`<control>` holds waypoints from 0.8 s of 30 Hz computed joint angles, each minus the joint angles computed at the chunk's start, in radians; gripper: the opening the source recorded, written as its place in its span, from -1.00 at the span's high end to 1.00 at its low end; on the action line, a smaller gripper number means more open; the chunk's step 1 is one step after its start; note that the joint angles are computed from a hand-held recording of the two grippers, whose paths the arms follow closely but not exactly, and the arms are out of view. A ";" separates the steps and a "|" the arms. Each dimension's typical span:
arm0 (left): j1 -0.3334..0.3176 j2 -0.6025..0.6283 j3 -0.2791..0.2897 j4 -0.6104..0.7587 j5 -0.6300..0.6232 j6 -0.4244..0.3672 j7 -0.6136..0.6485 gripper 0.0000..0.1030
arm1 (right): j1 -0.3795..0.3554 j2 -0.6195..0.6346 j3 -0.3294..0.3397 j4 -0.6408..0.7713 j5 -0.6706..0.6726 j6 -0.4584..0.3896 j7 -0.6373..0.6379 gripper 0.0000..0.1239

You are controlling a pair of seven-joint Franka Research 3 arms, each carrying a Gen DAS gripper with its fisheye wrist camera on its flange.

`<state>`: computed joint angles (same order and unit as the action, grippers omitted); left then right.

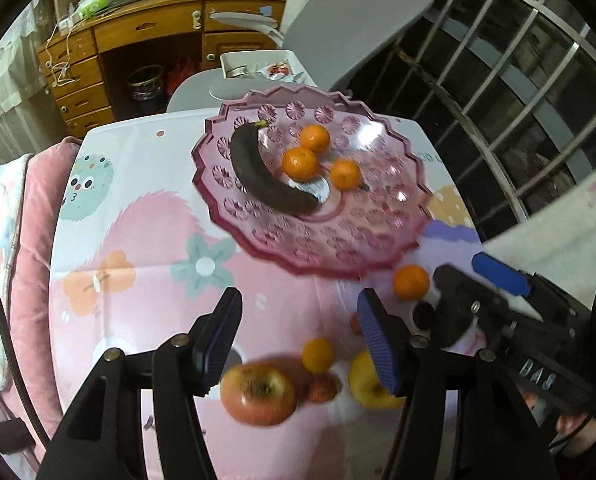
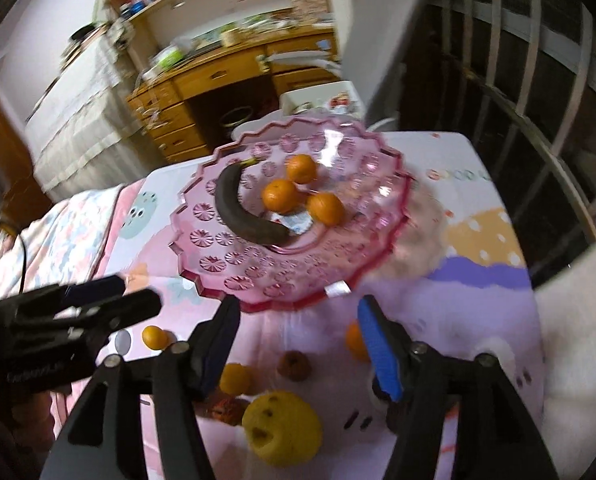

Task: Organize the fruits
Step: 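Move the left tool to the yellow pear while the right tool reaches the avocado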

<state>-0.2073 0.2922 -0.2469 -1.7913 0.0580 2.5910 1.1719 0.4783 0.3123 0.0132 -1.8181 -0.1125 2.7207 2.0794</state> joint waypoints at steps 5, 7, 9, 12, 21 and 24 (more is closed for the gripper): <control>0.027 -0.110 -0.036 -0.137 -0.099 0.034 0.113 -0.14 | 0.044 -0.103 -0.039 -0.116 -0.104 -0.004 0.219 -0.05; 0.022 -0.154 -0.036 -0.190 -0.125 0.045 0.153 -0.14 | 0.041 -0.146 -0.030 -0.162 -0.145 -0.017 0.306 -0.05; 0.015 -0.193 -0.033 -0.236 -0.158 0.050 0.192 -0.14 | 0.033 -0.191 -0.015 -0.211 -0.177 -0.032 0.391 -0.05; -0.001 -0.236 -0.027 -0.288 -0.213 0.047 0.243 -0.14 | 0.005 -0.241 0.019 -0.273 -0.178 -0.044 0.471 -0.05; -0.047 -0.296 -0.001 -0.360 -0.285 0.011 0.263 -0.15 | -0.076 -0.342 0.103 -0.430 0.078 0.021 0.529 -0.05; -0.056 -0.290 0.001 -0.354 -0.281 -0.001 0.243 -0.32 | -0.090 -0.350 0.110 -0.439 0.132 0.006 0.523 -0.05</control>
